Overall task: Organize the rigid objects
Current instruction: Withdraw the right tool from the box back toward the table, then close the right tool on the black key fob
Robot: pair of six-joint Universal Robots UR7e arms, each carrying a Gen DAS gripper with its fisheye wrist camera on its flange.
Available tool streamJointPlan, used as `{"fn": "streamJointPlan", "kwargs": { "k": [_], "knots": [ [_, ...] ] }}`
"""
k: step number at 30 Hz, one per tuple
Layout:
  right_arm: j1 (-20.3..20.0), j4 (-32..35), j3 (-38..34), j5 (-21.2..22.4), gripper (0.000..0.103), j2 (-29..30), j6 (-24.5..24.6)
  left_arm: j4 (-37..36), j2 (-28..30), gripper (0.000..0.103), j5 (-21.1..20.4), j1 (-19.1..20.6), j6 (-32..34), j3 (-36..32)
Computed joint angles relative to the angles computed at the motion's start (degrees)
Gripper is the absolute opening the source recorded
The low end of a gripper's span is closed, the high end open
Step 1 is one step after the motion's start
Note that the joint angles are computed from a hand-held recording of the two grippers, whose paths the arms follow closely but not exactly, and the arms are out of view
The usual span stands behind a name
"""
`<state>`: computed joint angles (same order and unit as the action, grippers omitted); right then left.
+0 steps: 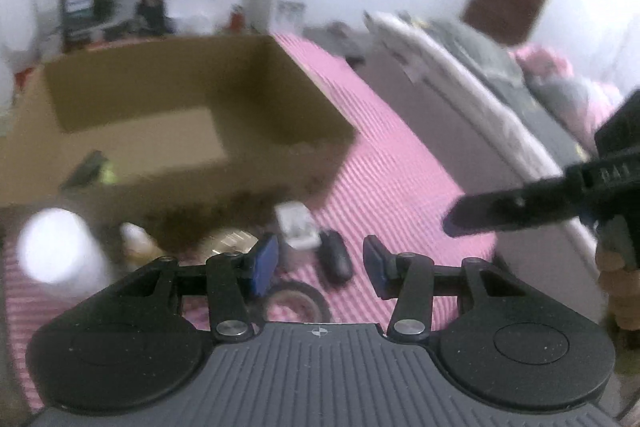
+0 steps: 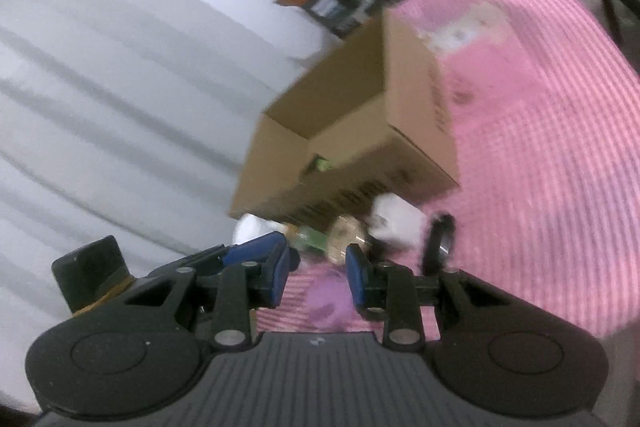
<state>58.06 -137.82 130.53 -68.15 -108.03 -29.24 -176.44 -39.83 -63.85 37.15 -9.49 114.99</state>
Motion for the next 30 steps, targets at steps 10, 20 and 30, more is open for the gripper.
{"fn": "streamJointPlan", "kwargs": {
  "k": [10,20,30],
  "knots": [
    [0.5,-10.64,0.96,-8.08,0.033,8.49,1.37,5.39,7.64,0.044,1.38,0.1,2.47,-5.01],
    [1.85,-13.86,-3.29,-13.13,0.031,18.31,2.98,9.55,12.27,0.036,3.97,0.13,4.32,-9.75],
    [1.42,-13.57,-3.56,-12.15,0.027,19.25,1.67,10.0,13.54,0.036,3.44,0.11,5.38,-10.95]
  ]
}}
